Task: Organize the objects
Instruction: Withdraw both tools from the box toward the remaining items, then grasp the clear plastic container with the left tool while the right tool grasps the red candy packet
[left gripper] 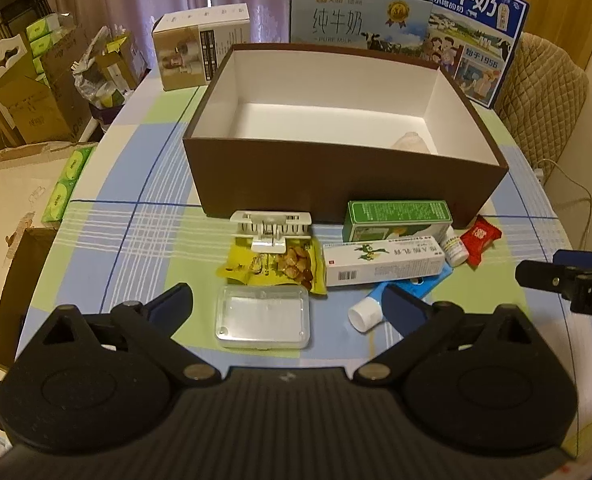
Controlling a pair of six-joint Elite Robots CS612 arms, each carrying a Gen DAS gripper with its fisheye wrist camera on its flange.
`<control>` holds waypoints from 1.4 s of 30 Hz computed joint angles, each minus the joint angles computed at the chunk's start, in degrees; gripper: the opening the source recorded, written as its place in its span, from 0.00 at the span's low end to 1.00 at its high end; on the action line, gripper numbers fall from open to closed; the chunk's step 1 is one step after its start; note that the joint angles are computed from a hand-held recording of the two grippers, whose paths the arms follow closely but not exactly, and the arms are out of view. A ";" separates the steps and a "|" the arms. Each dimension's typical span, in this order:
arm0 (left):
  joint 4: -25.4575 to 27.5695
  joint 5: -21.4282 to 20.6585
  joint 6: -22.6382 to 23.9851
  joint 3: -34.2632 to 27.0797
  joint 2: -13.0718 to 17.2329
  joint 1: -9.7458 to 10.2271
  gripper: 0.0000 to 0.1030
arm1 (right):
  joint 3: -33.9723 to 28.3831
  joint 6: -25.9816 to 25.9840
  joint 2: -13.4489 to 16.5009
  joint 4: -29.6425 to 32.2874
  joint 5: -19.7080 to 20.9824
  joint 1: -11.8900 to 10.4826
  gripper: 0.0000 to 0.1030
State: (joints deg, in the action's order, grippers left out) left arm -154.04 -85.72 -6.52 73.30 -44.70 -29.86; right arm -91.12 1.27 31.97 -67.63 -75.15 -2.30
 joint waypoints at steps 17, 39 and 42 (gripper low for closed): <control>2.14 -0.73 1.16 -2.01 1.78 0.58 0.95 | 1.65 1.01 -0.12 -0.37 -2.38 0.81 0.65; 2.32 1.72 -0.33 -4.74 5.29 1.71 0.93 | 4.84 13.41 3.40 -9.31 -5.75 -1.45 0.60; 2.65 1.91 -0.67 -5.26 5.78 1.91 0.92 | 5.84 15.43 3.54 -10.37 -5.89 -1.73 0.57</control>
State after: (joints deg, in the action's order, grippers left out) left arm -151.39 -83.80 -7.19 68.04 -38.92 -27.95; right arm -85.28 16.71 35.51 -78.00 -81.03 -4.03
